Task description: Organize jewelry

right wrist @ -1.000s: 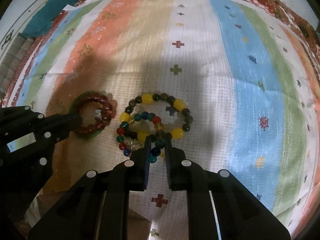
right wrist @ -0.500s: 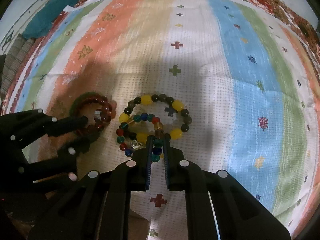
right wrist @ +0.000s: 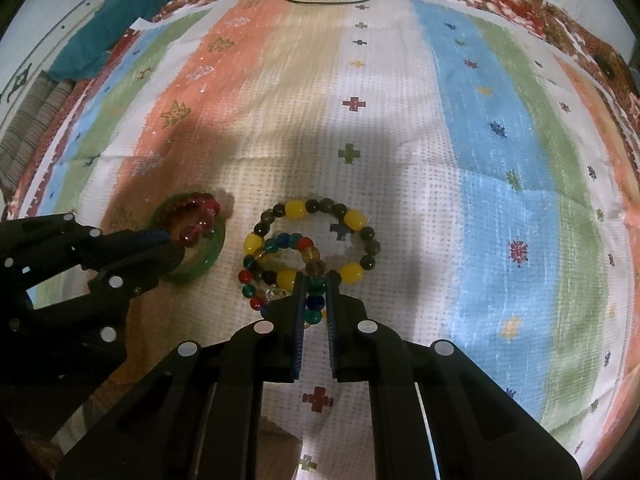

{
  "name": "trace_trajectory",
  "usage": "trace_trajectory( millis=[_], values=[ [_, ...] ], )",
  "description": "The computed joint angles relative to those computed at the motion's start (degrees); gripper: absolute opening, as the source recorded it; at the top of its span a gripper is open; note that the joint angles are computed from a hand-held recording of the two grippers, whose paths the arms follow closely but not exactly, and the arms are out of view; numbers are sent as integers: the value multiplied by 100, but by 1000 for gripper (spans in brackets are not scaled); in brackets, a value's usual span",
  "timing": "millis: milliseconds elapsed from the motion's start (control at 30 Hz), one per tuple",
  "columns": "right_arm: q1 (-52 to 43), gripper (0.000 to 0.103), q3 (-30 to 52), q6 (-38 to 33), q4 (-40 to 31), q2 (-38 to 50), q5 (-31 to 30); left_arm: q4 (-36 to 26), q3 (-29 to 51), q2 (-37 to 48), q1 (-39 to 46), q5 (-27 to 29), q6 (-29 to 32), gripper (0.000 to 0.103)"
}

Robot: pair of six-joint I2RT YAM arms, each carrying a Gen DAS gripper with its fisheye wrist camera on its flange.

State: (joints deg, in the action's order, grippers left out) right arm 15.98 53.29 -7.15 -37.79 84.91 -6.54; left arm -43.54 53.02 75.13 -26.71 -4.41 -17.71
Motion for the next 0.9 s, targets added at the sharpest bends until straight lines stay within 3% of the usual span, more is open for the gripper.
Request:
trace_trajectory(
  millis=[367,533,900],
  values=[
    [89,11,-88,40,-121,-524,-115,-671,332,-327,-244,-803,-682,11],
    [98,11,-121,-1,-253,-779,-212,-1076,499,-438,-244,-989,-1189,11],
    [121,11,-240,-25,-546,-1533,-287,-1706,758,-1072,-633,-1242,-1712,11]
  ],
)
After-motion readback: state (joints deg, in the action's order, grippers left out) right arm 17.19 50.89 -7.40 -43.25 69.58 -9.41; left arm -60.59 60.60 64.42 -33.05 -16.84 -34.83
